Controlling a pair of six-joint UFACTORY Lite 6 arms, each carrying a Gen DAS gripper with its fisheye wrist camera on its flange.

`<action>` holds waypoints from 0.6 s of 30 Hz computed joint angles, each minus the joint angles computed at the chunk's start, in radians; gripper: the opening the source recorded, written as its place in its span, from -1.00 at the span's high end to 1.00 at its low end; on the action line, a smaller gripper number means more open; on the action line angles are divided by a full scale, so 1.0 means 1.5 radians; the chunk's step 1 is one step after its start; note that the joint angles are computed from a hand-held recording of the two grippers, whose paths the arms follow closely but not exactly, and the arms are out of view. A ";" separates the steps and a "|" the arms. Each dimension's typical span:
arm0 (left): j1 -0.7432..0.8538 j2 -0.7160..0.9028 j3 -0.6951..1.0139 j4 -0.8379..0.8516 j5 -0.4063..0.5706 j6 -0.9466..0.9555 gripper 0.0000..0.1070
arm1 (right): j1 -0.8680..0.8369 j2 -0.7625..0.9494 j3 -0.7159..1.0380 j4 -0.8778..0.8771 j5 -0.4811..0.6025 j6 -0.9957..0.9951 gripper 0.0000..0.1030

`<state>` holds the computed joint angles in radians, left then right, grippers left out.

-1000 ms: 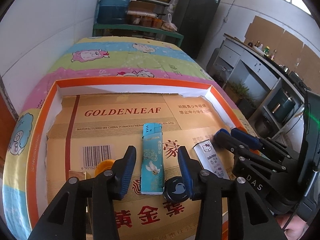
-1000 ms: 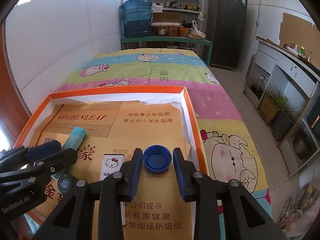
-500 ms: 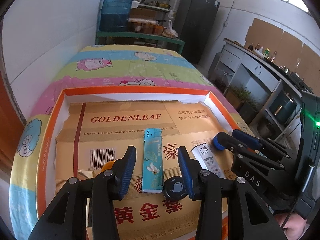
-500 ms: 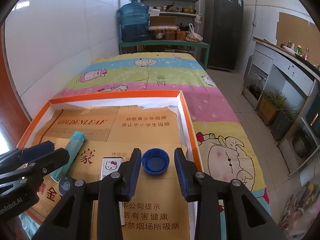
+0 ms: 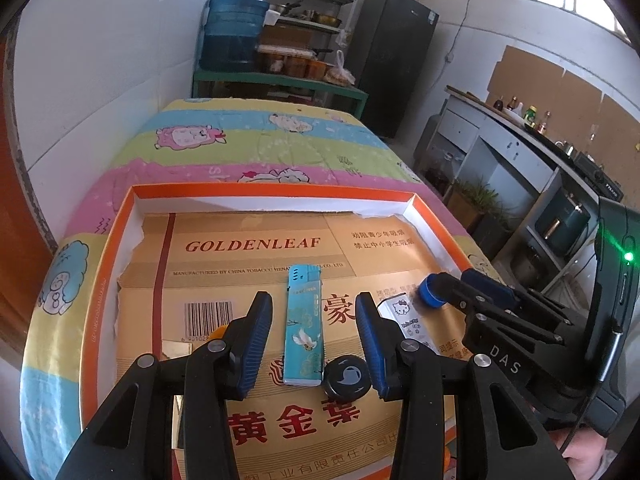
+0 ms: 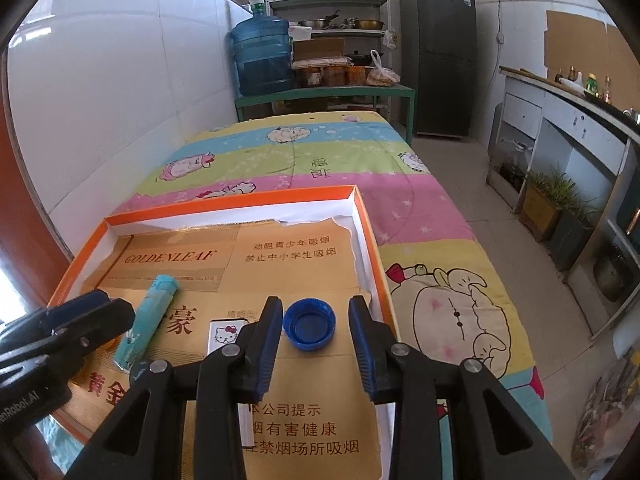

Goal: Organize rigid objects
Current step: 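Withdraw both tools from the tray toward the remaining caps and bottle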

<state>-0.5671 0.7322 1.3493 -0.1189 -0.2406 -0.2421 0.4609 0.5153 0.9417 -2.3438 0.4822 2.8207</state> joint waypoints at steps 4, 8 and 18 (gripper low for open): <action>0.007 -0.004 -0.009 0.049 -0.012 -0.053 0.17 | 0.002 -0.011 -0.014 -0.025 0.004 0.036 0.33; 0.011 -0.010 -0.016 0.081 -0.022 -0.089 0.17 | 0.009 -0.018 -0.019 -0.008 0.016 0.026 0.33; 0.003 -0.044 -0.033 0.054 -0.014 -0.072 0.17 | 0.050 -0.059 -0.039 0.078 0.016 -0.051 0.33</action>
<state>-0.5633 0.6666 1.2997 -0.0372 -0.2611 -0.3503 0.5353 0.4265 0.8831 -2.2268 0.5068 2.7448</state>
